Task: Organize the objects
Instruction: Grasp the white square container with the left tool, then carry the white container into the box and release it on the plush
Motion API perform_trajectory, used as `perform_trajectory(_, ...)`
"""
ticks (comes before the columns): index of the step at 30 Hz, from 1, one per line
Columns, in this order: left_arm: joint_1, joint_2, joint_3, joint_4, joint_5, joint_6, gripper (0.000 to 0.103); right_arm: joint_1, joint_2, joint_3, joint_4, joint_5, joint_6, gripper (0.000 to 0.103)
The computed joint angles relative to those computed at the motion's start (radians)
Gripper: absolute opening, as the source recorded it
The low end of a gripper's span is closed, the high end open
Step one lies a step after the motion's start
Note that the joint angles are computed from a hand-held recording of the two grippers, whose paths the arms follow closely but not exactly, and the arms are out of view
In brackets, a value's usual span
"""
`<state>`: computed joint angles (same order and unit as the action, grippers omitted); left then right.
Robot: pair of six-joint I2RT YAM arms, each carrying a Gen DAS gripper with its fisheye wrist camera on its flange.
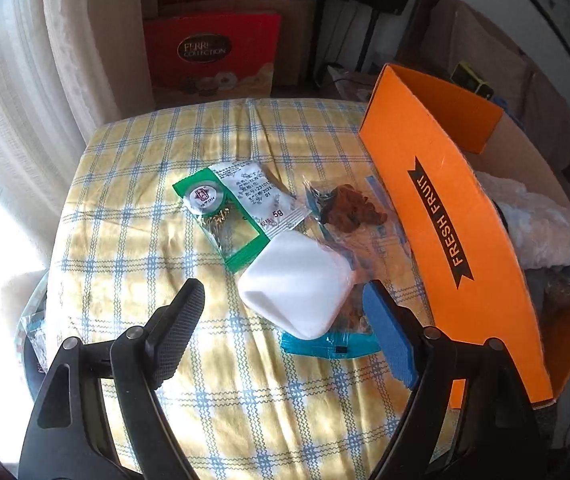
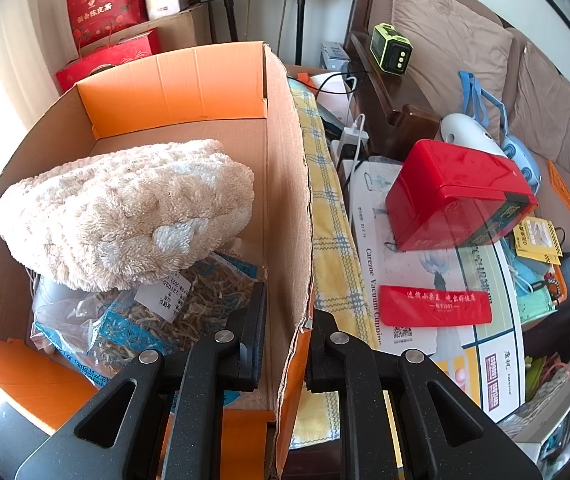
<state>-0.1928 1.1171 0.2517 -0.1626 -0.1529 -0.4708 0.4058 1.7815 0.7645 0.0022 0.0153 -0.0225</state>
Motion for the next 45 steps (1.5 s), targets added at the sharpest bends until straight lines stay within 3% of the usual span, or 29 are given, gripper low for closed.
perform_trajectory(13, -0.054, 0.22, -0.004, 0.179, -0.056, 0.042, 0.079, 0.0, -0.002, -0.002, 0.0, -0.001, 0.0, 0.015)
perform_trajectory(16, -0.057, 0.234, -0.01, 0.201, -0.036, 0.048, 0.066, 0.0, -0.002, -0.002, 0.0, -0.001, -0.001, 0.015)
perform_trajectory(24, 0.019, 0.104, -0.032, 0.138, 0.042, 0.037, 0.066, -0.001, -0.002, -0.002, 0.0, -0.001, -0.001, 0.015)
perform_trajectory(36, 0.028, -0.308, 0.036, -0.171, 0.108, 0.01, 0.065, 0.0, -0.002, -0.001, -0.001, -0.001, 0.0, 0.015)
perform_trajectory(40, -0.031, -0.32, 0.093, -0.199, 0.108, -0.019, 0.065, -0.001, -0.002, -0.001, -0.001, -0.002, 0.0, 0.015)
perform_trajectory(45, -0.16, -0.252, 0.164, -0.184, 0.041, -0.06, 0.065, -0.001, -0.002, -0.001, -0.001, -0.003, -0.001, 0.015)
